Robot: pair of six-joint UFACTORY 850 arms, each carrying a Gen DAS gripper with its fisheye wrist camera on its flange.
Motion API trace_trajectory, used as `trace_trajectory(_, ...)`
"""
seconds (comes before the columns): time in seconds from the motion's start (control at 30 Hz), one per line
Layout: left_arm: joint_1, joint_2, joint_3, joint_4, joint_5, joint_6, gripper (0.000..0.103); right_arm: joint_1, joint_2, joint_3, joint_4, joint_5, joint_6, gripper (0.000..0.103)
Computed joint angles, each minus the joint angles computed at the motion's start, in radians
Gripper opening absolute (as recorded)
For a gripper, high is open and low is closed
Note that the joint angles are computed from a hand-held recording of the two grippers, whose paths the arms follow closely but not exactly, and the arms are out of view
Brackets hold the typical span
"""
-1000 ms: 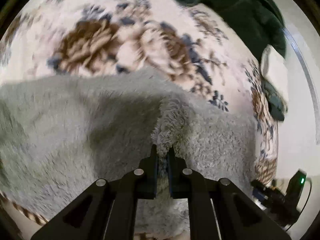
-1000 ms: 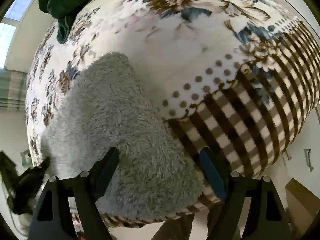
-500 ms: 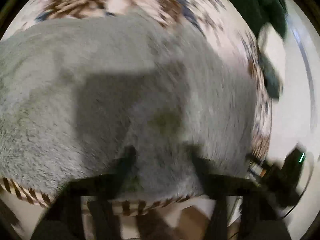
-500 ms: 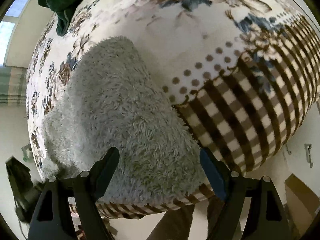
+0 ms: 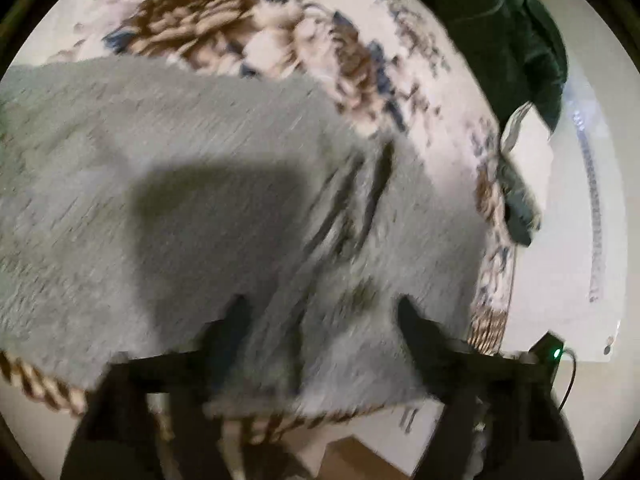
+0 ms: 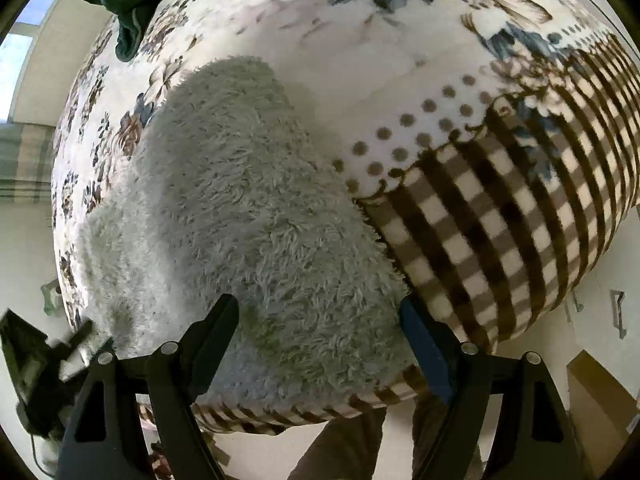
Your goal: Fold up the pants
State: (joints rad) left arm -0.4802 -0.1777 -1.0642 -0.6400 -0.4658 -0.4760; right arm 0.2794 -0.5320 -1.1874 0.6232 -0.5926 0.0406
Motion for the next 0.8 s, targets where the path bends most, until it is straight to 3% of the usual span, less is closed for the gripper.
trace_trajectory(0.13,0.013,-0.118,-0.053,-0.173,-0.042,0.183,0.076,-0.002,-0.007,-0.004,0.014,-0.001,-0.005,0.085)
trace_trajectory(0.17,0.011,-0.134,-0.058,-0.175,-0.052,0.206,0.063,-0.002,-0.01,-0.008,0.009,-0.001,-0.003,0.085)
trace_trajectory(0.2,0.003,-0.154,-0.071,-0.161,-0.061,0.216,0.018,-0.002,-0.014,-0.012,0.001,-0.003,0.003,0.085)
trace_trajectory(0.3,-0.012,-0.12,-0.043,-0.255,-0.014,0.275,0.017,-0.007,-0.024,-0.024,-0.005,-0.004,0.004,0.085)
trace_trajectory(0.47,0.003,-0.004,0.07,-0.59,0.026,0.406,0.017,-0.01,-0.033,-0.046,-0.022,-0.005,0.008,0.085)
trace_trajectory(0.53,0.006,-0.004,0.082,-0.539,0.025,0.365,0.018,-0.008,-0.036,-0.055,-0.021,-0.009,0.007,0.085)
trace_trajectory(0.67,0.023,-0.05,0.062,-0.31,-0.033,0.163,0.04,0.005,-0.042,-0.072,-0.03,-0.017,0.009,0.085)
trace_trajectory(0.73,0.026,-0.031,0.075,-0.346,-0.007,0.215,0.042,0.015,-0.043,-0.087,-0.056,-0.026,0.016,0.085)
trace_trajectory(0.77,0.021,-0.004,0.089,-0.351,0.034,0.237,0.055,0.021,-0.043,-0.094,-0.065,-0.029,0.01,0.085)
trace_trajectory(0.8,0.016,0.012,0.094,-0.313,0.058,0.218,0.079,0.029,-0.041,-0.099,-0.085,-0.028,0.018,0.085)
